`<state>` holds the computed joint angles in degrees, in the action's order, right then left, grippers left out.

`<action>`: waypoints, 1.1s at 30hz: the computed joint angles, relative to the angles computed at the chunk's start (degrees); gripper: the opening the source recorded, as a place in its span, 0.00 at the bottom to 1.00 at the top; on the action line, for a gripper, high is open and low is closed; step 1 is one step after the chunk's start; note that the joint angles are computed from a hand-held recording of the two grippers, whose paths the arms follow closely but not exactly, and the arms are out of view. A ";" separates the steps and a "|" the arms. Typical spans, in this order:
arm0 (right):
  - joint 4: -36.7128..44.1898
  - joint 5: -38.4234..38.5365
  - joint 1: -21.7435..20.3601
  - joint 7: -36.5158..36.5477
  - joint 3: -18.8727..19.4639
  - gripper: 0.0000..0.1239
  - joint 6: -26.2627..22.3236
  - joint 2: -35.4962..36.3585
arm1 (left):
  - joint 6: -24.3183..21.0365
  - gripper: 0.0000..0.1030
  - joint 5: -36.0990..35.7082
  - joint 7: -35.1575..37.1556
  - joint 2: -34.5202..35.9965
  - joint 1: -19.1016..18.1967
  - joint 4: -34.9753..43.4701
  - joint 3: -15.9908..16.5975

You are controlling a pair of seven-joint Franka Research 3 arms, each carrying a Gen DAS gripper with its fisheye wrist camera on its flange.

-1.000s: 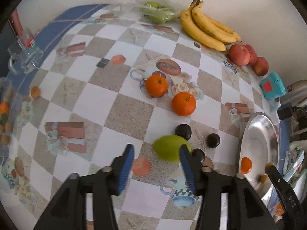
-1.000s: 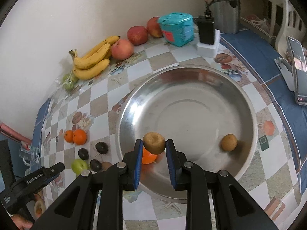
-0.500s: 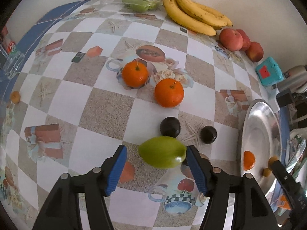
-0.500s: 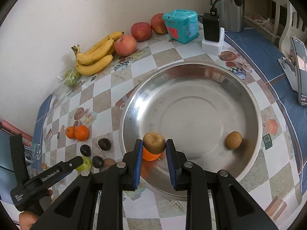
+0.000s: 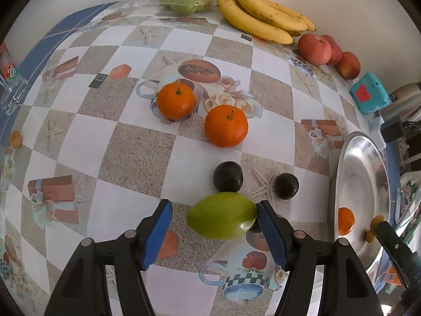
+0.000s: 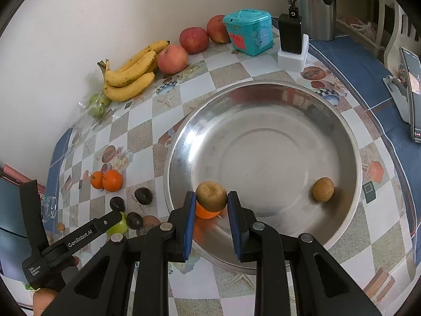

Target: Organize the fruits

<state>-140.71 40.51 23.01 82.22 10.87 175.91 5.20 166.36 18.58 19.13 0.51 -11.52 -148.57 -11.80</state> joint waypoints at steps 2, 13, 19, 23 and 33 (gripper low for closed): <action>0.04 0.32 -0.09 -0.32 0.09 0.20 -0.06 0.04 | 0.14 0.59 -1.95 1.57 0.41 -0.07 0.03 -0.15; 0.12 0.65 -0.07 -0.55 0.00 0.20 -0.19 0.14 | 0.23 0.57 -2.54 -0.41 -1.04 -0.21 -1.34 -0.12; 0.37 2.03 -0.70 -1.12 -0.05 0.20 -0.66 0.51 | -0.12 0.57 2.76 -5.45 -4.67 0.71 -2.16 -0.66; -0.28 0.97 -1.30 1.74 -1.49 0.20 -0.27 0.41 | -0.81 0.57 5.36 -6.48 -5.64 0.74 -0.81 -1.66; -2.72 -6.61 -4.29 11.24 -4.33 0.20 1.40 -0.16 | -1.86 0.57 3.56 2.05 0.34 -4.18 7.65 -3.43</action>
